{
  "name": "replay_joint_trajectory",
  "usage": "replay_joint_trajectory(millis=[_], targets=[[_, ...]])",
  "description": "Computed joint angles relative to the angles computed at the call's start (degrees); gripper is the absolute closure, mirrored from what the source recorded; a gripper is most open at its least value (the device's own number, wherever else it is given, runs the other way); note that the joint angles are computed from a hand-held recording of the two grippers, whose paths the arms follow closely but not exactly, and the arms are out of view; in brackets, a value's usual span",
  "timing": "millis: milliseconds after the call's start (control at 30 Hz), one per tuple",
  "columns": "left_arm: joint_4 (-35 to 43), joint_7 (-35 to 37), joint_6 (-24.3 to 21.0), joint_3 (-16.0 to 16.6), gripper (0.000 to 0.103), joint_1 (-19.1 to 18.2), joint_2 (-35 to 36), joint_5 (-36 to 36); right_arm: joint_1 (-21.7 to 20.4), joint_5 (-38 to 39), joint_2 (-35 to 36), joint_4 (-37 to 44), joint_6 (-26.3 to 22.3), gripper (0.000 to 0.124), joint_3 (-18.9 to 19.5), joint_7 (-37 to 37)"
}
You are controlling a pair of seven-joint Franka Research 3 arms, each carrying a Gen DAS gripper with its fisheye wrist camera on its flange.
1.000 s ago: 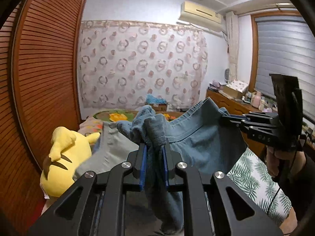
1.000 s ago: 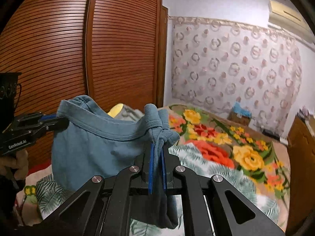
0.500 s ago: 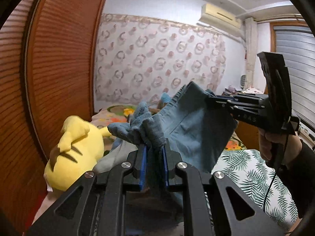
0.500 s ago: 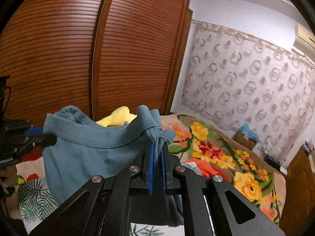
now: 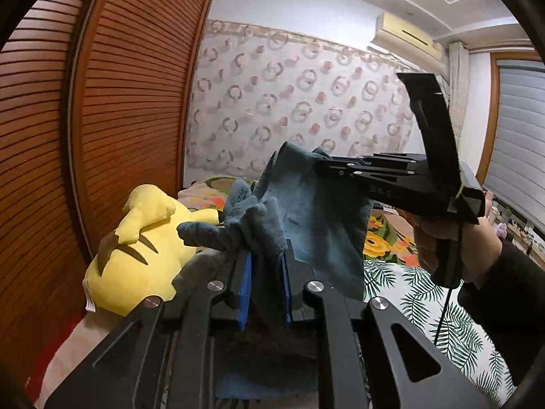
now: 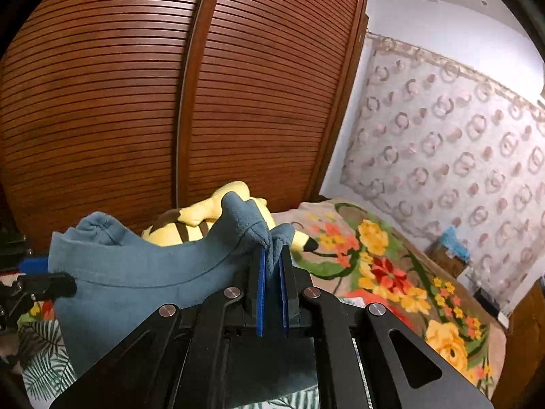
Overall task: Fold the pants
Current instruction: 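Carry the shorts over the jeans stack beside the yellow plush with both tools, then lower the shorts onto the jeans stack and open both tools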
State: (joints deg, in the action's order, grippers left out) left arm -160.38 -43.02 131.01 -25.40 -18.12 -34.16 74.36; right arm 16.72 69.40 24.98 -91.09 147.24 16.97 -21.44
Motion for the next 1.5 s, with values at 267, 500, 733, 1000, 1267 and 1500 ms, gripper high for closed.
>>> replay_joint_trajectory(millis=[267, 500, 733, 1000, 1267, 1500], targets=[[-0.2, 0.5, 1.4, 0.9, 0.086, 0.1, 0.9, -1.5, 0.8, -4.4, 2.6, 2.8, -1.0, 0.117, -0.2, 5.2], [0.0, 0.7, 1.6, 0.7, 0.084, 0.5, 2.1, -3.5, 0.8, -8.0, 3.1, 3.6, -0.6, 0.117, -0.1, 10.4], [-0.9, -1.5, 3.2, 0.9, 0.054, 0.9, 1.6, -2.5, 0.3, -9.4, 1.5, 2.2, 1.5, 0.1, 0.2, 14.0], [0.2, 2.0, 1.7, 1.1, 0.054, 0.5, 4.5, -6.8, -0.9, -9.1, -0.9, -1.8, -2.8, 0.1, -1.4, 13.4], [-0.3, 1.8, 3.3, 1.5, 0.054, 0.5, 5.8, -7.5, 1.2, -16.7, 4.8, 5.2, -0.1, 0.1, -2.5, 24.2], [-0.1, 3.6, 2.5, 1.0, 0.054, -0.2, 5.4, -9.0, -0.8, -15.3, 2.5, 1.8, 1.4, 0.1, 0.1, 24.9]])
